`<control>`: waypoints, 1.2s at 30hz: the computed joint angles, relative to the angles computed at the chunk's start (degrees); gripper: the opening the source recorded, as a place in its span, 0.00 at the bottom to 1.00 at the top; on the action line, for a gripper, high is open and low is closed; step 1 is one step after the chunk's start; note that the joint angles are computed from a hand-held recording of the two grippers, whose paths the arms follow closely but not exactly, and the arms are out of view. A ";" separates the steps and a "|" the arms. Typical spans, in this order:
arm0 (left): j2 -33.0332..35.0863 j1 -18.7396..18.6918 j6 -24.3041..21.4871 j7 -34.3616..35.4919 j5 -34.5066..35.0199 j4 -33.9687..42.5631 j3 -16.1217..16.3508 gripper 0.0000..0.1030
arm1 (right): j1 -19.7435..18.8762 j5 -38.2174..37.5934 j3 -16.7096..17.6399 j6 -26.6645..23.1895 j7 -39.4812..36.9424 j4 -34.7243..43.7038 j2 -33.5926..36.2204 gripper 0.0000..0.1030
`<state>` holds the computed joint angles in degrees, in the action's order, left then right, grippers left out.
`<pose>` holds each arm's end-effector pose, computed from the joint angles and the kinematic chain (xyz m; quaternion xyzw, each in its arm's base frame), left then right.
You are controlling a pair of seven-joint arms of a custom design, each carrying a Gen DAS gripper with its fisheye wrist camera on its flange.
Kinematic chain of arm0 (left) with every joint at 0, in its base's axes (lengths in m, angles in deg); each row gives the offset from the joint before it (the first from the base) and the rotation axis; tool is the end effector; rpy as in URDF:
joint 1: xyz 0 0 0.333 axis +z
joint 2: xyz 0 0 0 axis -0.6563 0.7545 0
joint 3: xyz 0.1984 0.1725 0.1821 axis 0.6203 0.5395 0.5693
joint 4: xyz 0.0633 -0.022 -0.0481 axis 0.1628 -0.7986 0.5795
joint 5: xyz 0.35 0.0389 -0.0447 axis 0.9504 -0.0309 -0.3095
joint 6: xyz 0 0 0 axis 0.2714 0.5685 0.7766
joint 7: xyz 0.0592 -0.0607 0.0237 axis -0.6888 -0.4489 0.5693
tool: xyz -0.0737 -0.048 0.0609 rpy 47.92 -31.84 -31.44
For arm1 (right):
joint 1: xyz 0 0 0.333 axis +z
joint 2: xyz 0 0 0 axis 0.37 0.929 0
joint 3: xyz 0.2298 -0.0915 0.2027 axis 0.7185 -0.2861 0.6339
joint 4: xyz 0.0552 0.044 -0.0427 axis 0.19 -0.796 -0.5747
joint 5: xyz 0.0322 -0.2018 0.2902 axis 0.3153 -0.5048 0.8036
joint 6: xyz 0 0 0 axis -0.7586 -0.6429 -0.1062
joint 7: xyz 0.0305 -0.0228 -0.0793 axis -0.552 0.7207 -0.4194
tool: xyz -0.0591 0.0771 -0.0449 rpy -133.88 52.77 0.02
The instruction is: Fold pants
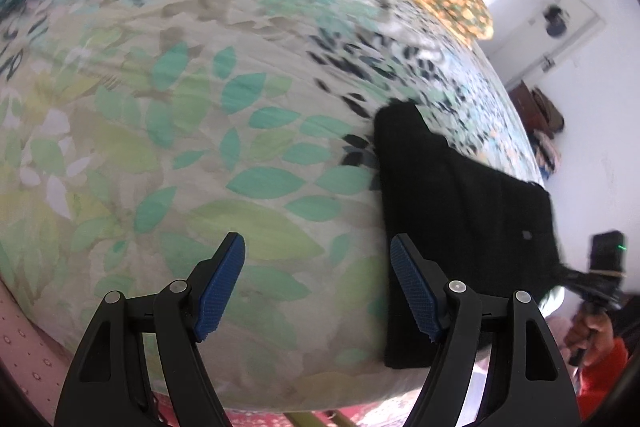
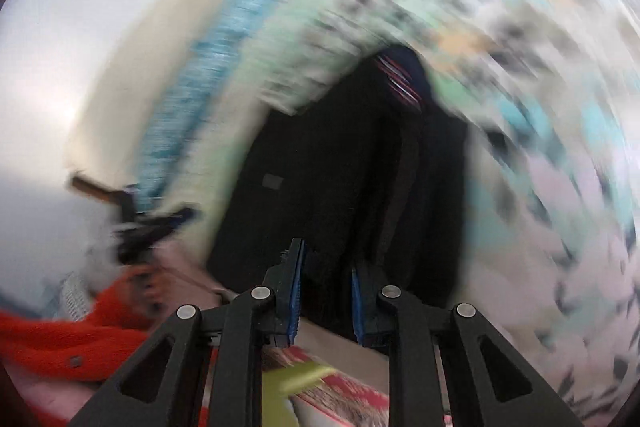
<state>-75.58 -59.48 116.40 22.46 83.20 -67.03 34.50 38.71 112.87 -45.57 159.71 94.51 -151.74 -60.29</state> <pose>0.3932 -0.2247 0.5680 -0.7775 0.5382 -0.3226 0.0432 0.4611 0.1825 0.5285 -0.7111 0.5990 0.1523 0.3352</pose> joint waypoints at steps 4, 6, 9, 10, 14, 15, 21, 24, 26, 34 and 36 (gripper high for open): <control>2.32 -1.44 -2.62 4.07 3.41 5.01 -1.94 0.75 | -0.14 0.80 0.26 2.52 2.33 -1.89 0.74 0.23; 4.06 -2.49 -3.27 6.81 4.11 7.50 -2.59 0.76 | -0.13 -4.41 1.10 1.91 4.67 0.15 1.08 0.25; 7.67 -4.22 -5.32 12.12 4.88 11.94 -3.86 0.76 | -0.22 -15.68 2.68 1.59 9.13 4.28 1.14 0.31; 8.60 -4.38 -6.04 12.96 5.50 12.99 -4.45 0.76 | -0.11 -19.67 3.33 2.60 10.19 5.47 0.87 0.31; 12.03 -4.75 -7.31 14.16 7.14 16.33 -6.08 0.76 | 1.96 -24.35 4.38 6.99 9.23 14.31 4.84 0.31; 13.01 -4.74 -7.52 14.09 7.37 17.23 -6.29 0.76 | 2.45 -24.22 4.44 7.67 8.87 16.11 6.44 0.31; 16.59 -5.08 -12.64 13.76 14.30 21.17 -8.01 0.82 | 4.44 -32.33 3.28 9.55 17.94 21.66 17.56 0.26; 15.85 -5.61 -13.03 13.75 16.52 20.31 -8.40 0.85 | 3.57 -29.90 3.05 13.79 19.65 17.71 17.18 0.12; 15.39 -5.72 -13.08 13.18 16.05 19.85 -8.26 0.85 | 3.69 -30.26 3.15 14.32 21.05 16.62 15.31 0.15; 13.33 -4.10 -10.02 5.71 13.79 19.37 -7.39 0.87 | 5.75 -34.91 6.07 14.57 19.72 3.99 -0.11 0.27; 13.92 -4.20 -10.65 5.78 12.92 19.46 -7.20 0.88 | 5.45 -38.59 7.59 11.74 22.65 1.44 -1.26 0.28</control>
<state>-61.66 -63.67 105.76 28.25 96.12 -47.57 27.29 44.17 74.28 -37.97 171.45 117.16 -150.30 -61.55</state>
